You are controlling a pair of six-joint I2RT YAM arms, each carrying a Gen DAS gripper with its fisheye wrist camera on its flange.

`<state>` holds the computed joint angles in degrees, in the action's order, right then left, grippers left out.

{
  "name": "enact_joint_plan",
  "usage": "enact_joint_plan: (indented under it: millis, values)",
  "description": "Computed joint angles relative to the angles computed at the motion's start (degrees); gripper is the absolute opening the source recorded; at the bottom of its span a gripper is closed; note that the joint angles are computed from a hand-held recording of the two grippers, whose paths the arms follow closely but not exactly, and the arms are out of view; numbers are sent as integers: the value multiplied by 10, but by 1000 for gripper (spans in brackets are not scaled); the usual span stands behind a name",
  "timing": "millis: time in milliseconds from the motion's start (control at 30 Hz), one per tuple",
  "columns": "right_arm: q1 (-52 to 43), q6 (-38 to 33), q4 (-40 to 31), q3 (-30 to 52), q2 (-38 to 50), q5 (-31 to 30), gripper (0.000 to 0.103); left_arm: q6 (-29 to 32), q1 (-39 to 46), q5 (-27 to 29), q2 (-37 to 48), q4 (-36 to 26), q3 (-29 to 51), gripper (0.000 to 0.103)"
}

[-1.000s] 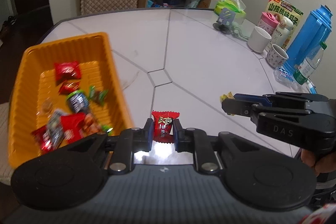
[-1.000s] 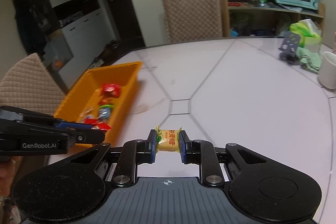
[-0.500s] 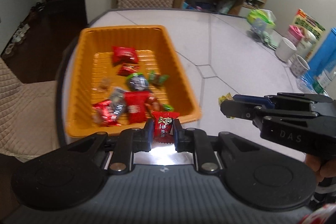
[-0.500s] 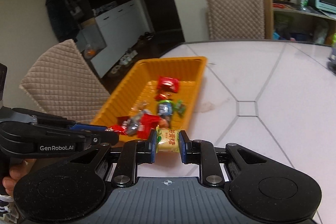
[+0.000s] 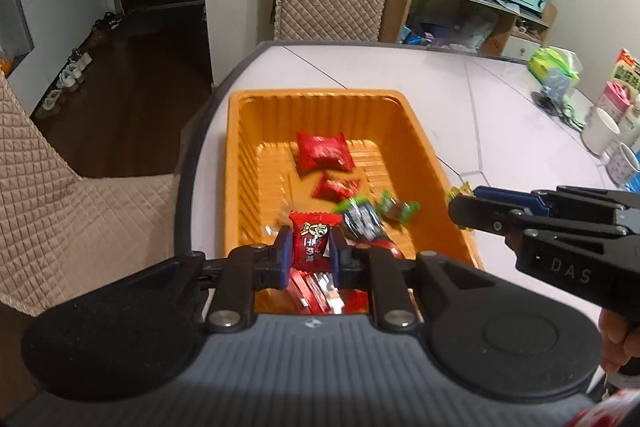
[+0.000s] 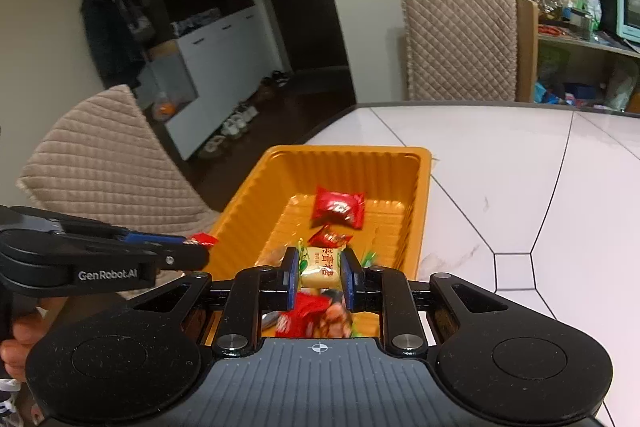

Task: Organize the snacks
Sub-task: 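Open the left tool to drop the small red candy into the tray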

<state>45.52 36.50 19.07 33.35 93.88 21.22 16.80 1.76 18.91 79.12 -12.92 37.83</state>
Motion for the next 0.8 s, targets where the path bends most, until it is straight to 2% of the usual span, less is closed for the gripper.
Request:
enact_joint_plan:
  millis: [333, 800]
  values:
    - [-78, -15, 14, 84, 97, -36, 22, 5, -16, -17, 165, 32, 121, 17]
    - [-112, 12, 9, 117, 137, -36, 22, 5, -33, -1, 293, 36, 230, 17]
